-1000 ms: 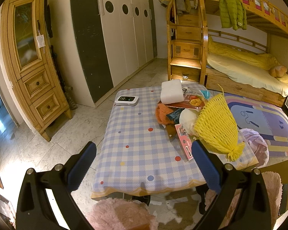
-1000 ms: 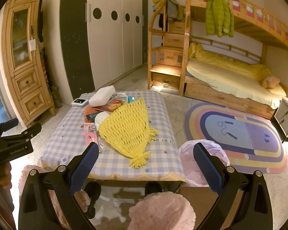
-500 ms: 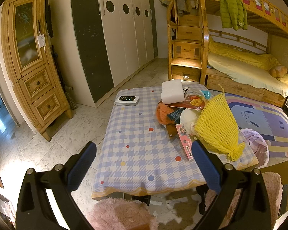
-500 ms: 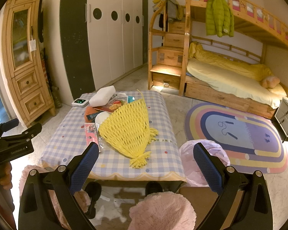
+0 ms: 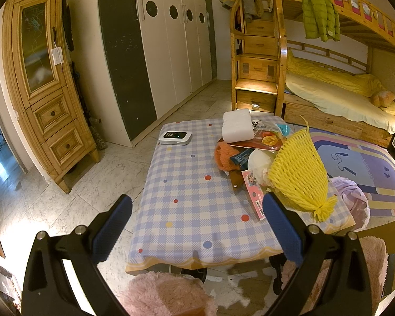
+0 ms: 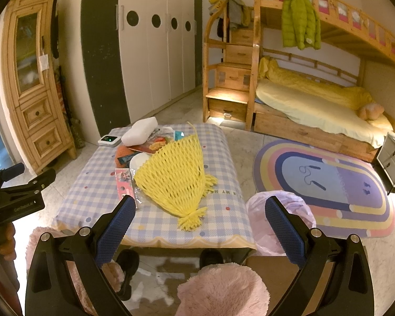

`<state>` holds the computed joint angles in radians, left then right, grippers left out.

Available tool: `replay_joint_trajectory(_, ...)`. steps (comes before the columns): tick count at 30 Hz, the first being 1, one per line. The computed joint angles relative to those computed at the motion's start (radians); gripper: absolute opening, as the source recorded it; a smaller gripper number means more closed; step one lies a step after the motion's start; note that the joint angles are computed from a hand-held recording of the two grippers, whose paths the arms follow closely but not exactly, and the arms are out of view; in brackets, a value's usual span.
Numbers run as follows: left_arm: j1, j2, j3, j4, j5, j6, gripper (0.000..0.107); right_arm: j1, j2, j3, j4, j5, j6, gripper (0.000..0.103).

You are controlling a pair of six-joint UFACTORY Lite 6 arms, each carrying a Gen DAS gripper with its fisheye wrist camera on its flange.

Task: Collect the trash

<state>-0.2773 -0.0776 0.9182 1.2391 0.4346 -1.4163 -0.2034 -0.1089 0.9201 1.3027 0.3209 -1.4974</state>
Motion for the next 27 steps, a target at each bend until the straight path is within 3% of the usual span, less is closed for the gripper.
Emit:
replay_joint_trajectory(22, 0.005, 0.009, 0.003, 0.002, 0.0, -0.005, 0.096, -0.001, 0.014, 0.009, 0.0, 0.004, 0.0, 0.098)
replay_joint_trajectory(27, 0.079, 0.044, 0.002, 0.009, -0.067, 0.003, 0.096, 0.024, 0.109, 0.068, 0.016, -0.004, -0.025, 0.098)
